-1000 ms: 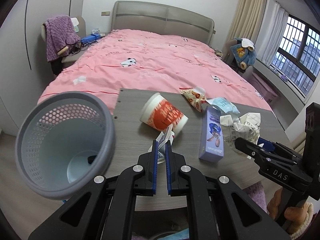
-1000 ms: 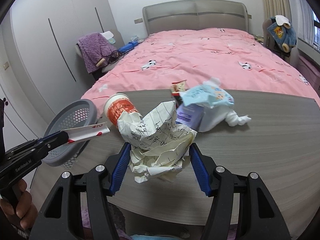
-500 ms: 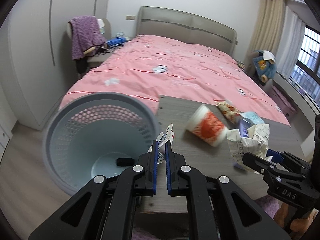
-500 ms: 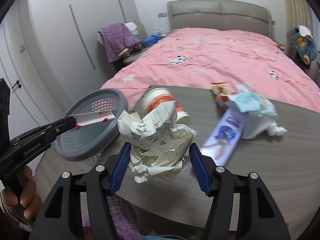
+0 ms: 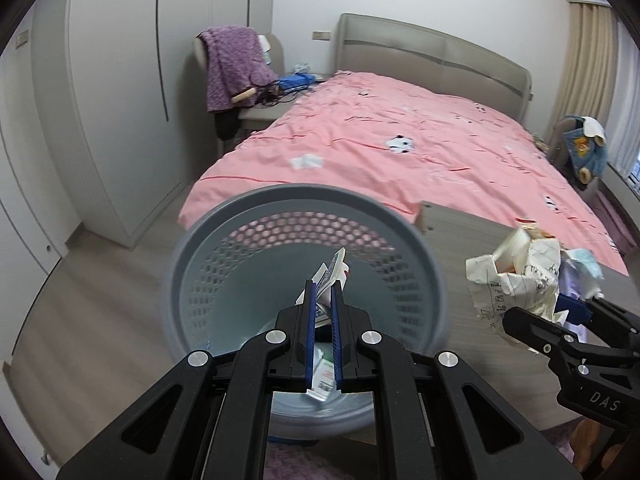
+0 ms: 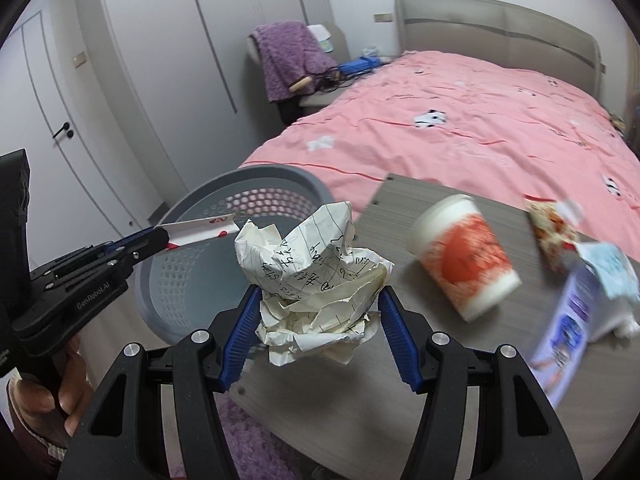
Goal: Collect trash
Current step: 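Open both grippers to drop the card deck and paper into the basket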
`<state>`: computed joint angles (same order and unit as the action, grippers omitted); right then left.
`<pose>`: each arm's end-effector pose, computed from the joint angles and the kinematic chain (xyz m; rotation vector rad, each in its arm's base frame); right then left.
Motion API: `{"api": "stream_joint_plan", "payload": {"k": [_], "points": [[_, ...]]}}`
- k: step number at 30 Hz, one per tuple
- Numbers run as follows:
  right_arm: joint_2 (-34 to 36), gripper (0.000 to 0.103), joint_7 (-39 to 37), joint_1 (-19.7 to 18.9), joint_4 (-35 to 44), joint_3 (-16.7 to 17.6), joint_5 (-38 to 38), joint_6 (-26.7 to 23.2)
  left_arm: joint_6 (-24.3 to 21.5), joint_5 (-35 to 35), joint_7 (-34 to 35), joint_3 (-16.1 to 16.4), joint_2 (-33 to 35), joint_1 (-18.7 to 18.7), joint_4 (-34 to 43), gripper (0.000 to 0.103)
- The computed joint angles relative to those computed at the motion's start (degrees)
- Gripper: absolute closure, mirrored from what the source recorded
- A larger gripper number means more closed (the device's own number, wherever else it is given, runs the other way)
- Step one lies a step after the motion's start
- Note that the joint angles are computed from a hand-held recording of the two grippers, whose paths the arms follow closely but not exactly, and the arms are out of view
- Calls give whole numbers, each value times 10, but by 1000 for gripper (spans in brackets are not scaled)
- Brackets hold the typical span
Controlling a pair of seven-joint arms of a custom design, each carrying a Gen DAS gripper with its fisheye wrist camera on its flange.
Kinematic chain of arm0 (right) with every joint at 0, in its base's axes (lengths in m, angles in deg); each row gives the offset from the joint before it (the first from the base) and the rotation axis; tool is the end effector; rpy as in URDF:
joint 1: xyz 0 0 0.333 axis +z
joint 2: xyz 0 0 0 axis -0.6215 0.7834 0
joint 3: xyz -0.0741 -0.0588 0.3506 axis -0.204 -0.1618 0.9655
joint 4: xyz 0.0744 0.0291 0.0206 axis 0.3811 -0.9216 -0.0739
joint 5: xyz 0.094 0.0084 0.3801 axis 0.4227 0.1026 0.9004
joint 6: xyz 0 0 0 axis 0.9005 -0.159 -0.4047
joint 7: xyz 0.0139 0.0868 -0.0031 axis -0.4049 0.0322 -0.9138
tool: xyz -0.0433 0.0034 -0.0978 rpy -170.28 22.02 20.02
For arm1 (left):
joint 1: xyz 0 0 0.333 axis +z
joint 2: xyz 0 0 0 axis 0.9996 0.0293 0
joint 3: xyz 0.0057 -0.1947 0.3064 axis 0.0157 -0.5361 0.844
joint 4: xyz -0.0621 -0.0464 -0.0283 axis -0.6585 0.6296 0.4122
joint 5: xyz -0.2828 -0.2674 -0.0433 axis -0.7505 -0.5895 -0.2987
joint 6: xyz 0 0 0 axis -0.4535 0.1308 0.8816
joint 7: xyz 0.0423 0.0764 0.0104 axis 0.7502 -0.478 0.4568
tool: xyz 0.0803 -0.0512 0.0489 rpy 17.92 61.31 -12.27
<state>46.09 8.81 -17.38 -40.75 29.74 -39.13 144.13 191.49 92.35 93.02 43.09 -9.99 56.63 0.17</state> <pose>0.6727 0.3909 0.5174 -2.0928 1.0944 -0.1686 0.5891 -0.4196 0.5240 -2.0378 1.3621 -0.6239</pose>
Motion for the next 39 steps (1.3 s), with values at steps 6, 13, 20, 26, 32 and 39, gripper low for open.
{"api": "stream_joint_plan", "payload": {"k": [6,13,20,26,32,39], "points": [[54,44,2,21,89,0,-17,-45,-11,-13,-4,3,-5,13,-15,96],[110,43,5,41,185,-7,-34,-108,-15,-23,-4,2,-9,27,-26,96],[151,43,26,57,259,-21,-44,-155,-11,-28,0,2,-5,33,-22,96],[168,37,26,62,292,-22,-46,-166,-17,-32,8,3,-3,31,-19,89],[160,30,25,58,278,-20,-38,-147,-36,-18,-5,5,-8,26,-20,58],[152,30,35,55,261,-22,-38,-139,-44,-27,-11,0,-11,31,-24,53]]}}
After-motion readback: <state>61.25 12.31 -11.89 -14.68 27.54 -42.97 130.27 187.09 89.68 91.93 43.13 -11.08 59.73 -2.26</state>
